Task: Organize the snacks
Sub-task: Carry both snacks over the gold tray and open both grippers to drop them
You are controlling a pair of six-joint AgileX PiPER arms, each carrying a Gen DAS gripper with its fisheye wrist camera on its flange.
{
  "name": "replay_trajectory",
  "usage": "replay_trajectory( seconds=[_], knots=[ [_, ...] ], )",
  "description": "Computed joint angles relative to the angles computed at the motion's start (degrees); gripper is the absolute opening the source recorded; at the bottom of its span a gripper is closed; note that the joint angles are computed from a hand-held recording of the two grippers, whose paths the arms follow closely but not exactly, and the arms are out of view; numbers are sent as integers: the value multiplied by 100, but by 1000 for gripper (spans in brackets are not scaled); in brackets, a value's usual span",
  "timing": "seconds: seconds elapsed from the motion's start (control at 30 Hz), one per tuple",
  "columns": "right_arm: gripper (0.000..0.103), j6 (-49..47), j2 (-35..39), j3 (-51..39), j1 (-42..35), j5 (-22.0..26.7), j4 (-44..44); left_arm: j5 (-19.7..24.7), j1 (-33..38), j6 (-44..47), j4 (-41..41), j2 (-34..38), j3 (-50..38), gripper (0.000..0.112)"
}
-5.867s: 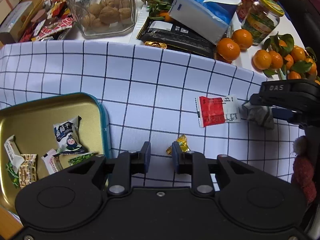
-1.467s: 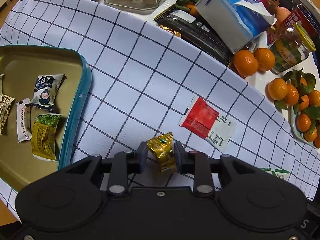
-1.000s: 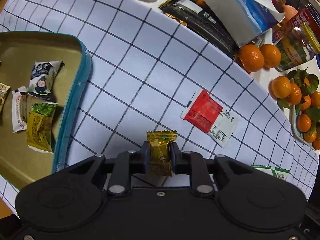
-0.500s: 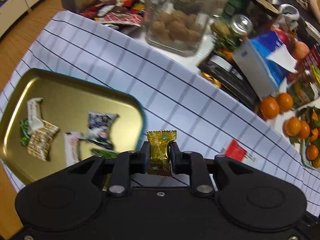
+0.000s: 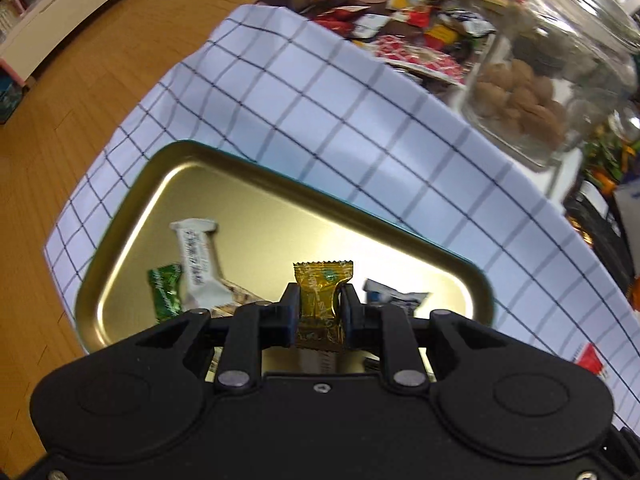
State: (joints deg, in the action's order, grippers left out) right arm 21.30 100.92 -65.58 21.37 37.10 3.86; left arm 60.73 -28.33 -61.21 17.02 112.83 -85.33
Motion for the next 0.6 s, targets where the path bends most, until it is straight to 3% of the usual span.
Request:
replay_trajectory(
  seconds=[0.2,0.47,0.6],
  knots=[
    [51,153,248,-349,506,79,-71,101,289,-254,429,-93,248,29],
    [51,185,205,-376,918,82,-93,-360,513,128,174,-368,589,31],
    [51,-121,155,-364,969,25,142,-368,534,-178,338,-461,641,36]
  ],
)
